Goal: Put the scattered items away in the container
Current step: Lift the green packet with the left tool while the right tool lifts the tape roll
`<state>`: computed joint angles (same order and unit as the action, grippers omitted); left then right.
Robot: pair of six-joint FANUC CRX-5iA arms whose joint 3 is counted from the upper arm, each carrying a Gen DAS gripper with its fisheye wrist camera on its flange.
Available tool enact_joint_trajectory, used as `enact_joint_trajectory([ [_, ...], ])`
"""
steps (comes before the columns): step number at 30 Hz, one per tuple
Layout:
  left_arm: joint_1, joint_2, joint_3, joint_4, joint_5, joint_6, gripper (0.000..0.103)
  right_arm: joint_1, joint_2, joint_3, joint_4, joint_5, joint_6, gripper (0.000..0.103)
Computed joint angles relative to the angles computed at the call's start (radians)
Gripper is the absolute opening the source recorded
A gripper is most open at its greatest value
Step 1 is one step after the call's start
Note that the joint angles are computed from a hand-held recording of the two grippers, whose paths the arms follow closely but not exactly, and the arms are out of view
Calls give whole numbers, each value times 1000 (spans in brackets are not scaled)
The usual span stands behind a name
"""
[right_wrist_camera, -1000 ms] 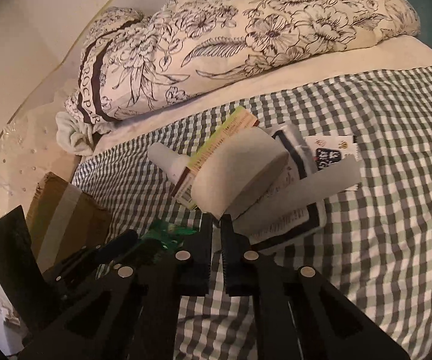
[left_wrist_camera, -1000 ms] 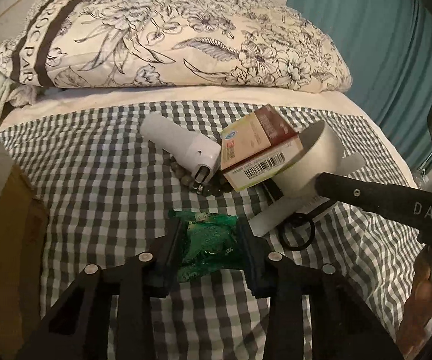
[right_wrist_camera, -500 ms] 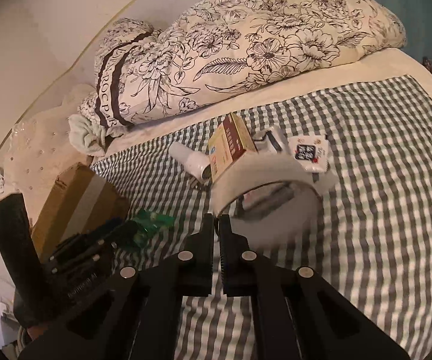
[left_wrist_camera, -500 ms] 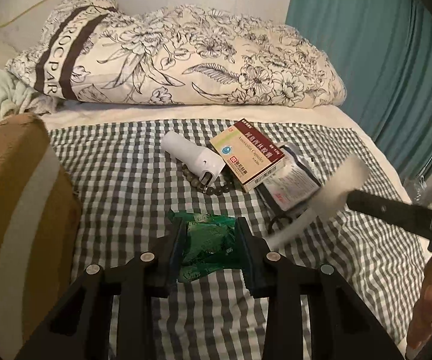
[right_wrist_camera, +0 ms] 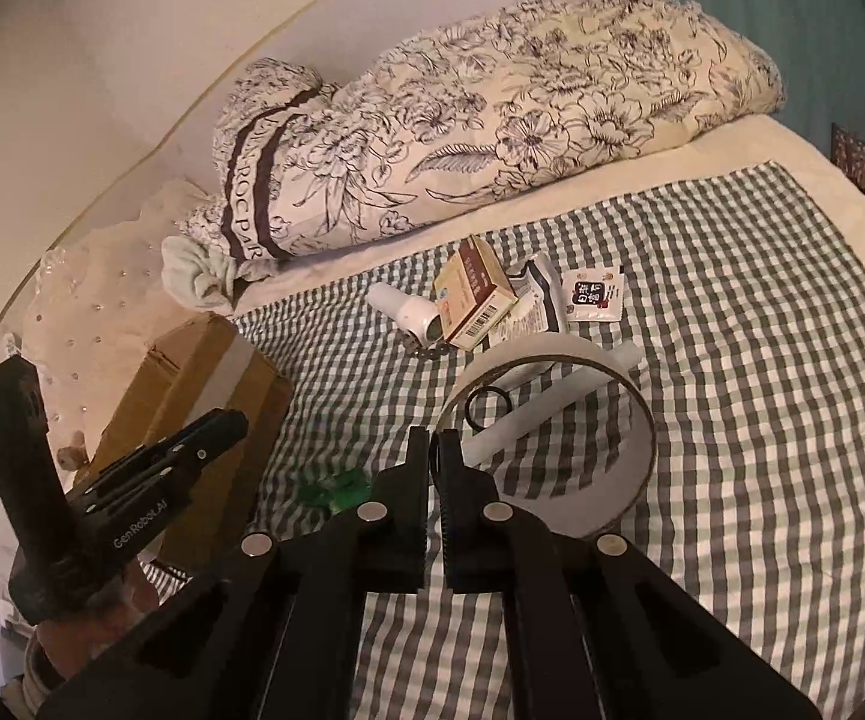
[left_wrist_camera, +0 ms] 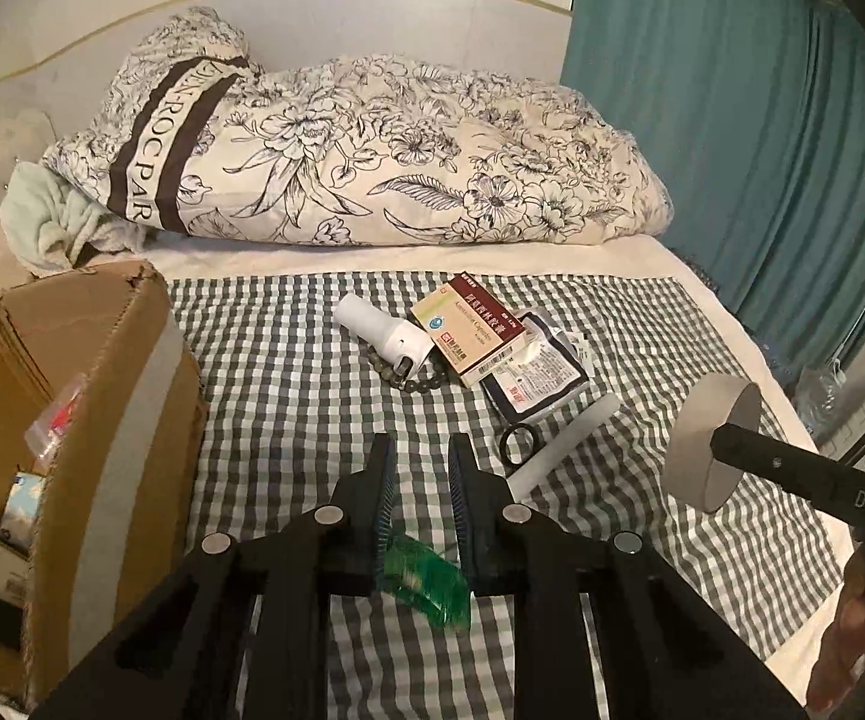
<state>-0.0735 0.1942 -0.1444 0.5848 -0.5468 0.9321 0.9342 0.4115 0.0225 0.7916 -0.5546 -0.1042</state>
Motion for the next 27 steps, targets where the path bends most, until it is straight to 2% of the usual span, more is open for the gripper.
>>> enact_joint_trajectory([
  [1, 4, -4, -5, -1, -9, 2, 20, 4, -7, -9, 14, 1, -15, 3],
  [2, 9, -2, -3, -12, -27, 12, 30, 9, -13, -16, 24, 1, -25, 3],
  [3, 12, 6, 8, -35, -54, 35, 59, 12, -18, -22, 31, 1, -31, 3],
  [5, 13, 18, 10, -61, -75, 76, 89, 19, -26, -33, 46, -1, -45, 3],
  [7, 10, 27, -5, -54, -61, 86, 90, 24, -31, -34, 51, -6, -44, 3],
  [11, -7, 97, 58, -179, -95, 209, 90, 34, -36, -30, 64, -25, -38, 3],
  [13, -5, 134, 72, -171, -110, 226, 90, 37, -39, -28, 70, -39, -30, 3],
  [14, -3, 143, 67, -146, -112, 216, 88, 37, -40, -26, 70, -43, -26, 3],
  [16, -2, 158, 62, -98, -119, 191, 54, 36, -41, -21, 70, -52, -16, 3],
  [17, -5, 170, 87, -133, -143, 216, 27, 35, -39, -16, 66, -55, -9, 3],
  [18, -6, 178, 104, -154, -166, 229, 12, 34, -36, -9, 61, -59, 1, 3],
  [19, -2, 176, 104, -147, -174, 220, 7, 34, -31, 1, 56, -64, 11, 3],
  [27, 36, 71, 10, -65, -102, 114, 7, 48, -7, 47, 59, -68, 26, 3],
])
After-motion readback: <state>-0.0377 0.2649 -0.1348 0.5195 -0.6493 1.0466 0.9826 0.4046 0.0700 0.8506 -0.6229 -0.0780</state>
